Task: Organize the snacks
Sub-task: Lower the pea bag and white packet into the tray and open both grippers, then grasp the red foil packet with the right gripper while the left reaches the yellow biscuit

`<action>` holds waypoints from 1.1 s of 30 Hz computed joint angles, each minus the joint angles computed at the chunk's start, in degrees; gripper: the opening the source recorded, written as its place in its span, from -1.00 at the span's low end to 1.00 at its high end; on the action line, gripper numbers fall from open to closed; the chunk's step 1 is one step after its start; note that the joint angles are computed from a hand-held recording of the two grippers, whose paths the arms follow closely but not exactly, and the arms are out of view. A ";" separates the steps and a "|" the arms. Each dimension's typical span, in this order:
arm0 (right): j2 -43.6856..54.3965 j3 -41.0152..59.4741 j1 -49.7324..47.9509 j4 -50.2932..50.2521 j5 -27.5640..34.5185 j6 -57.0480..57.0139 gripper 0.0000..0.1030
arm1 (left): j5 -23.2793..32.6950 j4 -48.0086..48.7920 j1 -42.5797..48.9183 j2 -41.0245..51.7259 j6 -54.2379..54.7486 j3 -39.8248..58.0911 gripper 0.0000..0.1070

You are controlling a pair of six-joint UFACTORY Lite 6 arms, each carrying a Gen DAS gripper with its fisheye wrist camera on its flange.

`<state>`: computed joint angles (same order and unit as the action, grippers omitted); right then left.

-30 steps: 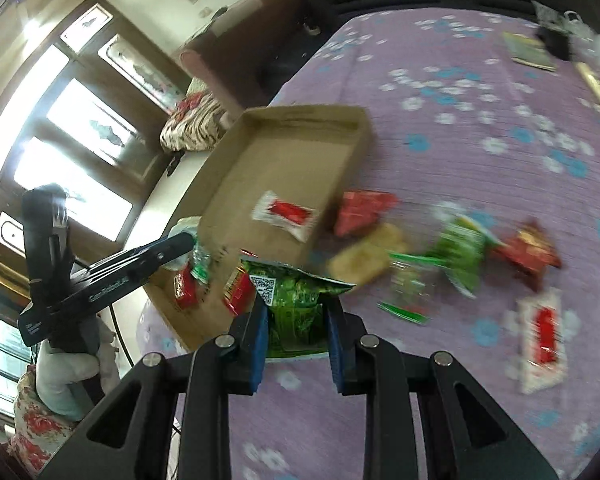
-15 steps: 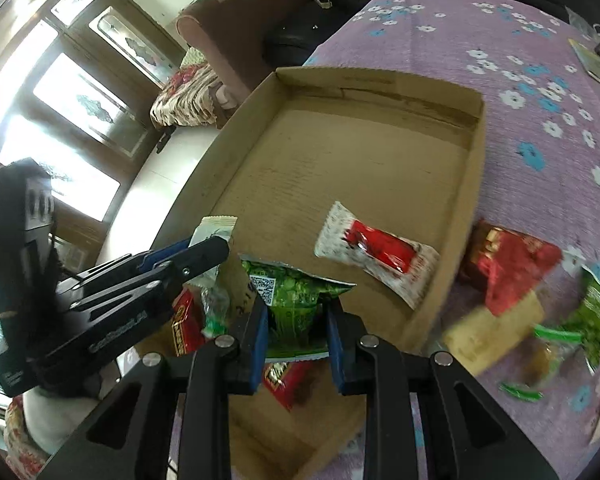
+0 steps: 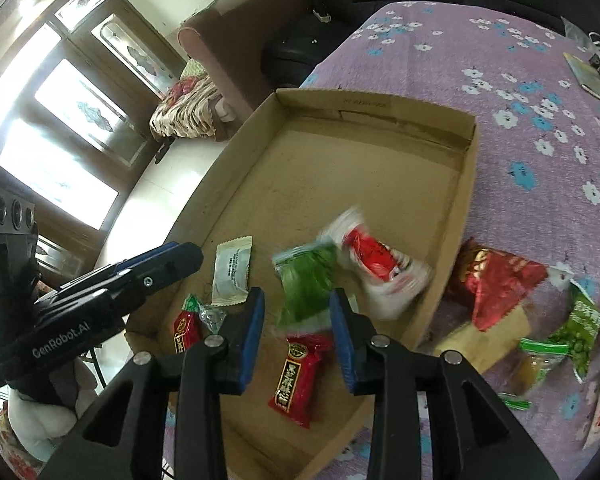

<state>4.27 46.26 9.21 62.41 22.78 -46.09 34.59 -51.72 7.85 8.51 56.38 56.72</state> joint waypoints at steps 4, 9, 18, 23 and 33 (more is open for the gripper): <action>-3.31 -2.76 -3.11 4.40 3.03 -5.05 -0.37 | 0.22 0.00 -0.05 -2.47 -1.47 -1.22 -0.32; -11.37 -6.08 -17.85 0.45 7.64 -4.85 -0.37 | -0.45 1.40 0.40 -10.13 -2.91 -5.34 -0.26; -1.63 -2.97 -28.40 -2.30 6.48 -7.37 -0.37 | -0.72 1.21 -0.63 -15.47 -3.75 -9.63 -0.18; 4.13 0.80 -22.35 -0.60 3.32 -7.09 -0.33 | -0.59 2.32 -2.51 -17.67 -5.14 -10.80 -0.18; -0.16 -3.39 -24.91 -7.35 11.62 -5.10 -0.48 | -1.52 1.86 -5.70 -17.67 -5.99 -11.07 -0.18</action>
<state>4.11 42.87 -15.70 55.06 34.40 -51.19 33.07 -49.86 2.14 -9.15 50.39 45.66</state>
